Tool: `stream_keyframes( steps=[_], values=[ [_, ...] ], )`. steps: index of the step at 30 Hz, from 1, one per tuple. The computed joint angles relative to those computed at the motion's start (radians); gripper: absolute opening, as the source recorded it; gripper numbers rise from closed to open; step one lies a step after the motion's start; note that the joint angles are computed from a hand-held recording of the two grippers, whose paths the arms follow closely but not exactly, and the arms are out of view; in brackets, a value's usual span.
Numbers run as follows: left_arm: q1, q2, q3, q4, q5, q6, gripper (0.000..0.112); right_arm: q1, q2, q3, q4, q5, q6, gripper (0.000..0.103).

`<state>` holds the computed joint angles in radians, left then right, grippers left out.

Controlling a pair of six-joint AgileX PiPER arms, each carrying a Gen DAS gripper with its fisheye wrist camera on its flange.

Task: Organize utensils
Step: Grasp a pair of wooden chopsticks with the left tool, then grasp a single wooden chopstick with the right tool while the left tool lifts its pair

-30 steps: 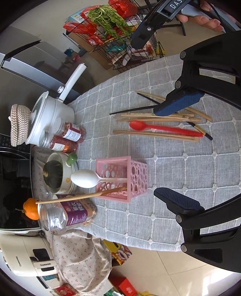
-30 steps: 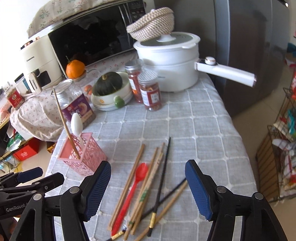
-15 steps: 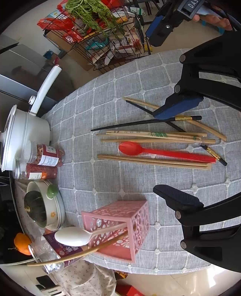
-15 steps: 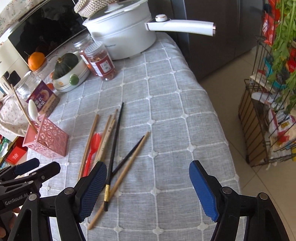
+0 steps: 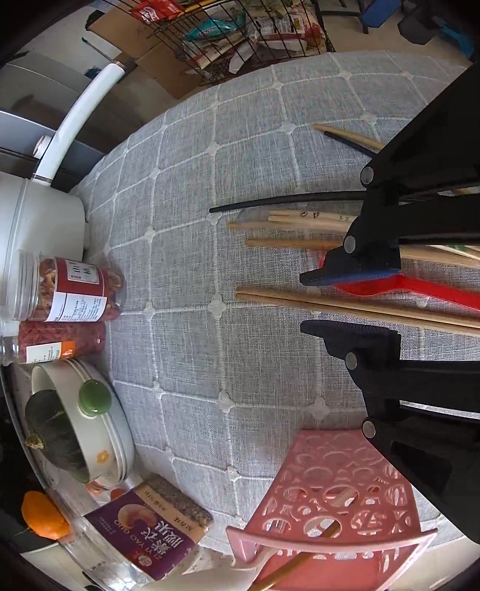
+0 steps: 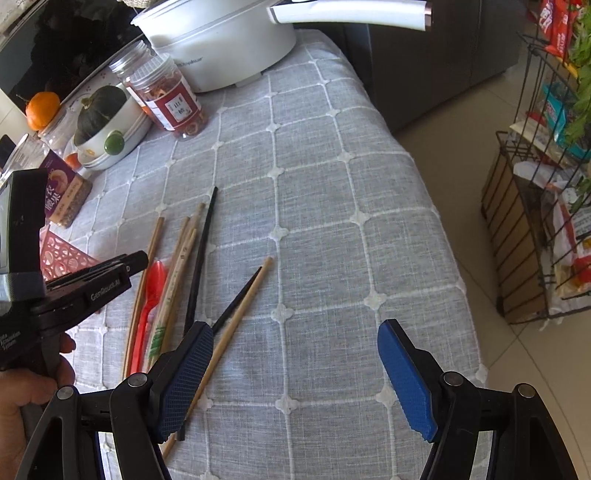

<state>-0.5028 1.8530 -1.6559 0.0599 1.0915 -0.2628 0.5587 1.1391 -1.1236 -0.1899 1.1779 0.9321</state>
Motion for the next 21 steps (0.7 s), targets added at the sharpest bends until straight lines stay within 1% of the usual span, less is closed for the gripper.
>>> stream_keyframes(
  steps=[2,3,5,6,7,10,16,21],
  values=[
    [0.014,0.032,-0.015,-0.025,0.014,0.010,0.020,-0.022,-0.004,0.007,0.016,-0.007,-0.017,0.078],
    [0.013,0.018,0.008,-0.015,-0.021,0.007,0.020,-0.030,-0.007,0.009,0.020,-0.008,-0.017,0.078],
    [0.008,0.026,0.002,-0.005,-0.018,0.009,0.019,-0.045,-0.011,0.011,0.032,-0.012,-0.019,0.078],
    [0.006,0.025,0.005,0.000,-0.021,0.006,0.018,-0.051,-0.013,0.012,0.036,-0.014,-0.020,0.078],
    [0.005,0.022,0.010,0.003,-0.025,0.002,0.010,-0.051,-0.012,0.012,0.037,-0.014,-0.017,0.078],
    [0.007,-0.009,0.025,-0.012,-0.027,0.004,0.009,-0.048,-0.005,0.008,0.041,-0.009,-0.013,0.078],
    [0.005,-0.155,0.068,-0.031,-0.018,0.025,0.009,-0.023,0.016,-0.003,0.032,0.003,-0.008,0.078],
    [0.038,-0.316,0.130,-0.086,0.000,0.068,0.009,-0.012,0.030,-0.001,0.041,0.002,0.008,0.078]
  ],
)
